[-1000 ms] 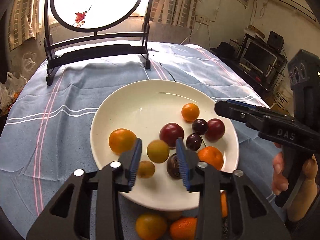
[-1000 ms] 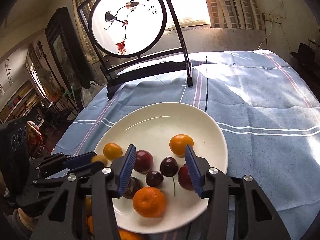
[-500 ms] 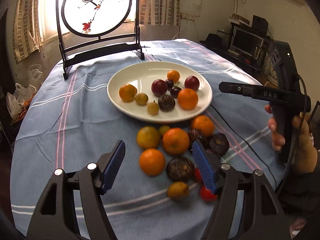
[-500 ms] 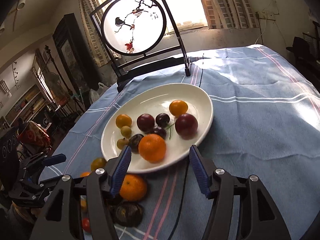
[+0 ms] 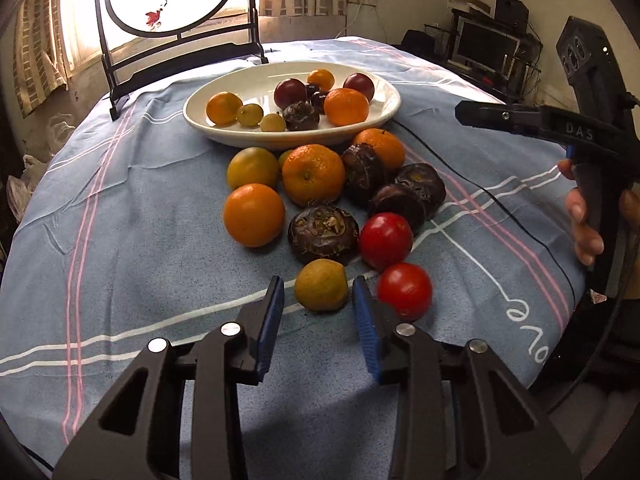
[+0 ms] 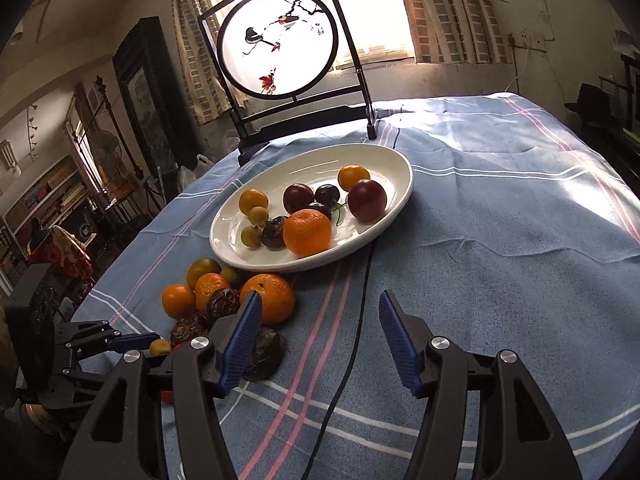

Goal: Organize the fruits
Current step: 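Grasp a yellow fruit with the left gripper while the right gripper grasps a passion fruit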

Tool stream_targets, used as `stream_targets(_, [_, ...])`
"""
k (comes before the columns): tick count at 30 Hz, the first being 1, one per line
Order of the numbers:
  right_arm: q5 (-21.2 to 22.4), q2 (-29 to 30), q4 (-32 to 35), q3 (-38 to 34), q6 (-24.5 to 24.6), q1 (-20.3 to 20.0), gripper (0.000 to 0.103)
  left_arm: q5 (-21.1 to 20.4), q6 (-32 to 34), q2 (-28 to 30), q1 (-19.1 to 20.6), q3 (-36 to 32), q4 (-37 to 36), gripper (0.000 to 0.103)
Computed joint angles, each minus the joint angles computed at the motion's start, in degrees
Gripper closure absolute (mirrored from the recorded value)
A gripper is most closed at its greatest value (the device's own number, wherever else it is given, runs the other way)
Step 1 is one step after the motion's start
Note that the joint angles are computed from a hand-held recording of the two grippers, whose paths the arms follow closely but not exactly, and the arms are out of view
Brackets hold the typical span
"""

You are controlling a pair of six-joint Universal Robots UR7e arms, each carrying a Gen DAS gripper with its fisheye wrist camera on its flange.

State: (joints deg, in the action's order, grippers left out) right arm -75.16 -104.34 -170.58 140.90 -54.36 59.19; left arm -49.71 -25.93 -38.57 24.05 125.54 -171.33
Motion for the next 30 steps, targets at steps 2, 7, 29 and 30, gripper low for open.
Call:
stream_targets(2, [0.23,-0.73,1.32,0.68,-3.52,0.36,0.042,0.09,-0.37,0.28,0.05,0.5,-1.73,0.067])
stream_targets(7, [-5.22,0.45,0.19,1.89,-9.16,3.84,0.042,-0.01,-3.45,-1.5,-0.1,2.52,-3.86,0.075])
stream_targets(29, [-34.31,15.93,-17.33,2.45,-12.44,18.62,0.05,1.64,-6.76,-6.81,-2.87,7.72,-6.37,0.075])
stream_targets(30, [-34.34,15.81,-17.04,2.34,-12.11,18.68,0.052,1.71,-6.72,-7.08,-2.95,7.95,-6.49,0.075])
